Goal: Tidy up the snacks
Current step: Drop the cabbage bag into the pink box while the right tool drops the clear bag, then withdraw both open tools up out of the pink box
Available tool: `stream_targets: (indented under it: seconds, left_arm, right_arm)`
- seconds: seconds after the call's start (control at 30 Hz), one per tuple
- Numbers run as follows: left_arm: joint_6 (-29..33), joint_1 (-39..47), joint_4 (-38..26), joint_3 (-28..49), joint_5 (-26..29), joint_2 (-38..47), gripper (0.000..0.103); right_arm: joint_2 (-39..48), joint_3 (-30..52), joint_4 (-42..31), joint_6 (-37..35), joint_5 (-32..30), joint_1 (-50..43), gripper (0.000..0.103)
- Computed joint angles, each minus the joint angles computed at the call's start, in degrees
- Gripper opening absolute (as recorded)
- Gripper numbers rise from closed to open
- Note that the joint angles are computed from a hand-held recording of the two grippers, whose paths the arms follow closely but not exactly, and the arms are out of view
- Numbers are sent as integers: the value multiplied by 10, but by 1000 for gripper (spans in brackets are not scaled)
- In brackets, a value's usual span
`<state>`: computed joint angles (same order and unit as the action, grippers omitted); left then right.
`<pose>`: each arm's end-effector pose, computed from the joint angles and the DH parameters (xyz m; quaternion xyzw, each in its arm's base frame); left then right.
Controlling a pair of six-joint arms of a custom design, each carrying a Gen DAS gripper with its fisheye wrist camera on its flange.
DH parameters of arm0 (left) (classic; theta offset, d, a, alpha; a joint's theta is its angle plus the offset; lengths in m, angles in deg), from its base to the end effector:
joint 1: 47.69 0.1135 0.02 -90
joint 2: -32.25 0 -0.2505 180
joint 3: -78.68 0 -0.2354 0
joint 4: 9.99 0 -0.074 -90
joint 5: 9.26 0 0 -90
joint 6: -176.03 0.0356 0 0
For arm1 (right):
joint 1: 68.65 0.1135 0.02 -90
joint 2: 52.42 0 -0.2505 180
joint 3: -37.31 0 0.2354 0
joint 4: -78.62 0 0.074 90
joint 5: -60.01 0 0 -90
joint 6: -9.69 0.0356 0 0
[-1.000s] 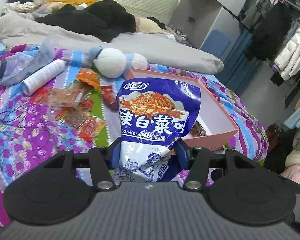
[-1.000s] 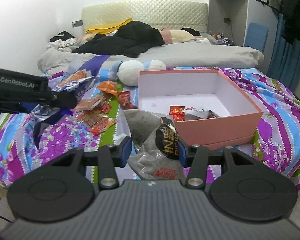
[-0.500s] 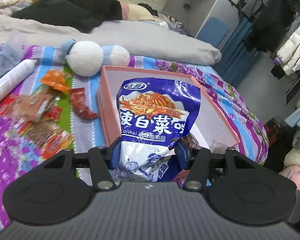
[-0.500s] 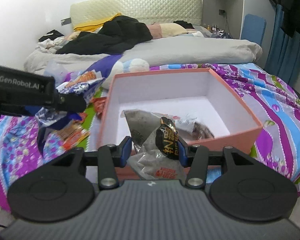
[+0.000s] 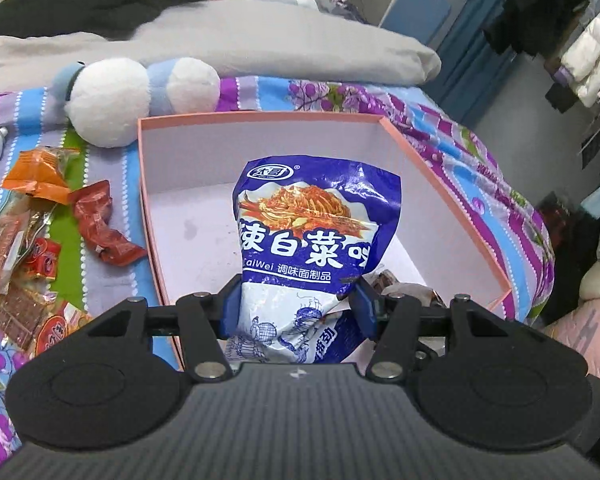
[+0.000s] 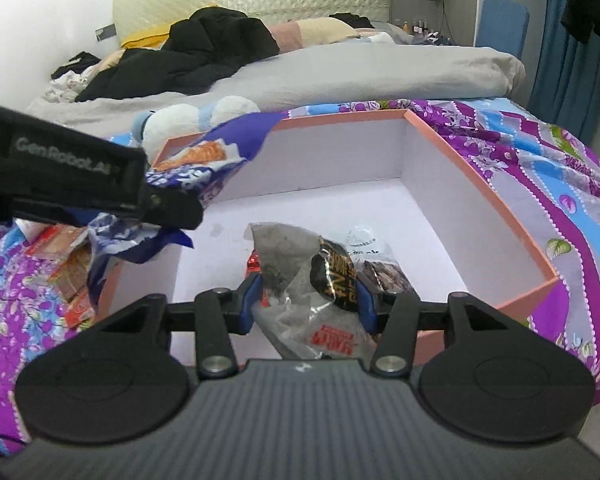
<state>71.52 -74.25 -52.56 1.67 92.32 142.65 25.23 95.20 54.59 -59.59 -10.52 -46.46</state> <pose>0.3642 -0.1901 0.2346 0.1325 0.9261 -0.2082 0.2856 0.2504 0.0893 0.2042 0.0547 0.9073 -0.0033 0.4169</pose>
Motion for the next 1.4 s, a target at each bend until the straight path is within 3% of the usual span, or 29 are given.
stream_targets:
  seconds: [0.13,0.27,0.33,0.4,0.7,1.07,1.4]
  left_arm:
    - [-4,12,-3,6,1,11,63]
    - [-7,27,1,-5,20,1,74]
    - [-1,29,1,-8,18,-7,75]
    - [4,32,0,-12,17,-18,75]
    - [20,41,-7,-91,13,-146,75]
    - [32,62,-62,-229,13,-382,75]
    - [46,95,-147,-307,18,-560,75]
  right_arm:
    - [21,9,14,-11,-5,-5,52]
    - [35,22,13,-35,-22,-9,53]
    - [39,28,10,-41,-19,-2,65]
    - [40,33,10,-40,-17,2,71]
    - [-21,34,-23,-16,19,47,71]
    - [-122,30,-120,82,149,206,71]
    - [-155,49,-227,202,267,366,71]
